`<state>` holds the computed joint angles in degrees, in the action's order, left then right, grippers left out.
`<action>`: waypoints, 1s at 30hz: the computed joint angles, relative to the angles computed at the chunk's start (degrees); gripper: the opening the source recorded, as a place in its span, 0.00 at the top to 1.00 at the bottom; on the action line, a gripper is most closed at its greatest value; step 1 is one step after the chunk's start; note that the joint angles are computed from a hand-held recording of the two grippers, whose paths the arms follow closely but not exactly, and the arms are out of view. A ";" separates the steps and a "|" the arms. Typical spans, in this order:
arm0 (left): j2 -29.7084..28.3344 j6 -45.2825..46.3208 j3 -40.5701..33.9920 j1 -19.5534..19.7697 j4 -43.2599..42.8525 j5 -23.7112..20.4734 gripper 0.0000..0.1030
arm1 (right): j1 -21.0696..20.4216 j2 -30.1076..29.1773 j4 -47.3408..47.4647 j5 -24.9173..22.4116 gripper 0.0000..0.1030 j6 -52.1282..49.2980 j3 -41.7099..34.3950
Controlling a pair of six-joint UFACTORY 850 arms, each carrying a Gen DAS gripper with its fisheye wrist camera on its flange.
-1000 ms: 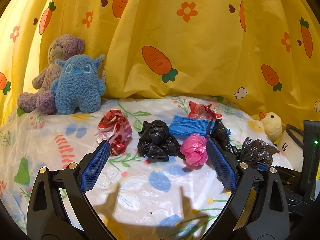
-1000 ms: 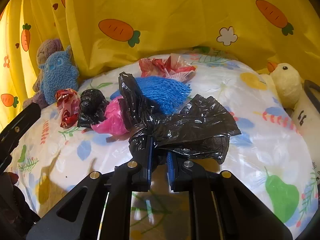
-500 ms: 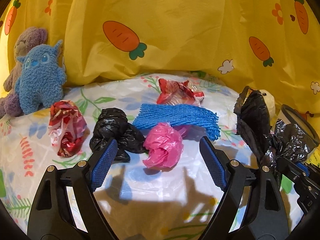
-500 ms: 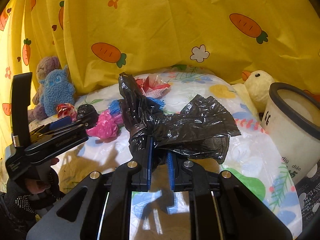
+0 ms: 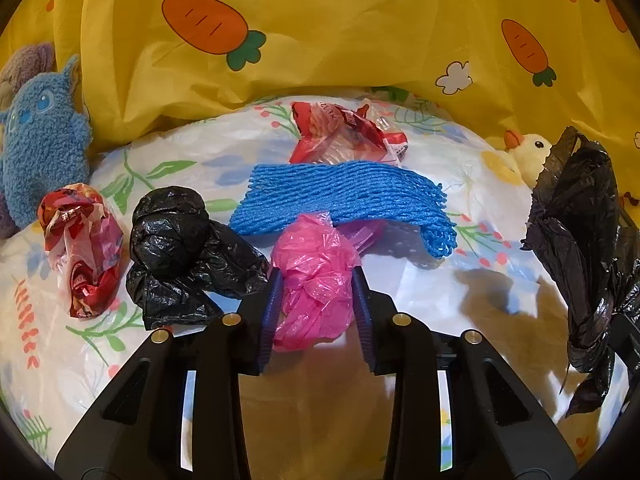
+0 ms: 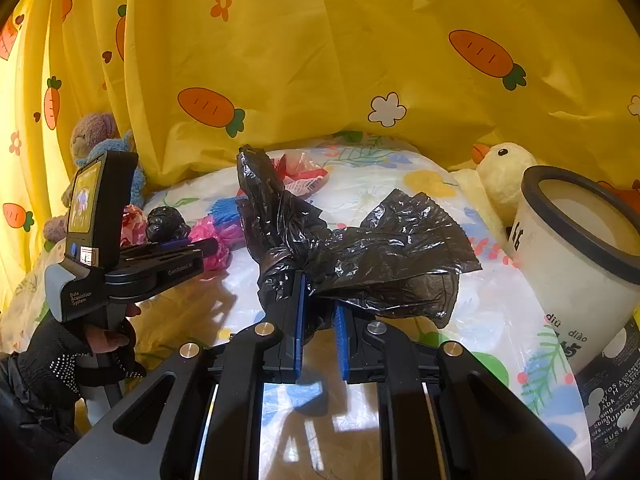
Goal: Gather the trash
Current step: 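Grasp the pink plastic bag with the left tool while the right tool holds the black bag, then carry both bags over the white bin and open both tools to drop them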
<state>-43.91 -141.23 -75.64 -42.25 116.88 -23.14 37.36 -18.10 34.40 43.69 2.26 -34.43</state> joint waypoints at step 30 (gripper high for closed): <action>11.99 -19.87 12.74 -11.13 20.57 -13.15 0.78 | 3.48 9.38 14.71 7.83 0.86 -7.13 10.24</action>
<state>-31.92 -161.10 -62.90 -53.38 137.44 -36.29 40.84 -8.73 49.10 51.52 -4.88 -24.19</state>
